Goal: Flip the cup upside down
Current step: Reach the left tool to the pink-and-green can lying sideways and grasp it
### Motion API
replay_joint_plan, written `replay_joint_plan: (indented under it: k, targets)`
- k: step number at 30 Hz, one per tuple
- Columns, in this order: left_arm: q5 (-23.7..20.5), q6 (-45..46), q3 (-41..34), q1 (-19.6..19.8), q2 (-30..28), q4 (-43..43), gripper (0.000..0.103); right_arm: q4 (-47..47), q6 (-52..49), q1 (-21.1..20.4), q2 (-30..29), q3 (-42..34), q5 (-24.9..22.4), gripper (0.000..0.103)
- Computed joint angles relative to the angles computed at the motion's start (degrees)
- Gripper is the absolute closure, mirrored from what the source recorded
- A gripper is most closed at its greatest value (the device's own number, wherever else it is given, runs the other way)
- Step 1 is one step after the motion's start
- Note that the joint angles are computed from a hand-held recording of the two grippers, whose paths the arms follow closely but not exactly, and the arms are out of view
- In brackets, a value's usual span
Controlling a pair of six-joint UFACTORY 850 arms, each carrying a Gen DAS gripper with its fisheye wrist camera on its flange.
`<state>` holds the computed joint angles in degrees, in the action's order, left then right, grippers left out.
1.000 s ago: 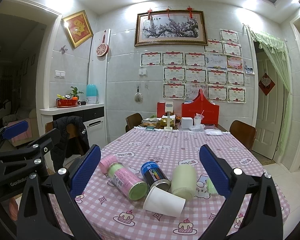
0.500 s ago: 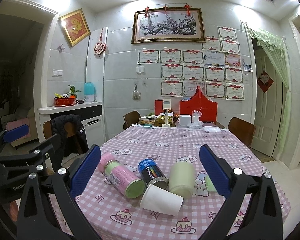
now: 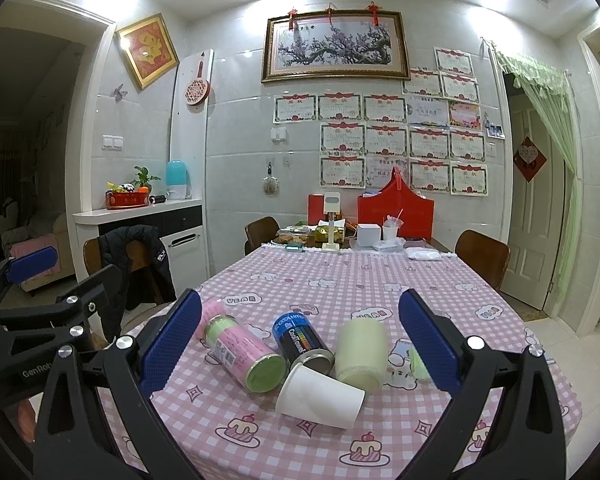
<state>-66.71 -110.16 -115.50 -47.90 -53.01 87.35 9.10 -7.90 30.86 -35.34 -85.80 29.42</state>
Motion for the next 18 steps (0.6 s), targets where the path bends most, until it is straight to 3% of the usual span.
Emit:
replay_joint_plan:
  k: [7,10,14,18]
  targets:
    - [5.13,2.61,-4.40,2.13,-3.22,-4.07,0.013,-0.26,0.46,-0.92,-3.60,-4.22,-4.11,0.008]
    - [9.76,4.07,-6.21,3.54,-4.78,-7.19,0.013,0.92,-0.47,-1.52,-5.94,-7.06,-6.87,0.008]
    - [17.76,11.99,-13.14,6.37,-9.59,-17.40,0.013,3.44,-2.35,-2.53,-9.69,-11.50,-11.43,0.008]
    - [22.27,21.58,-23.48,8.93,-16.22,-28.89,0.013,7.77,-5.60,-3.70,-13.20,-16.18,-16.00,0.008]
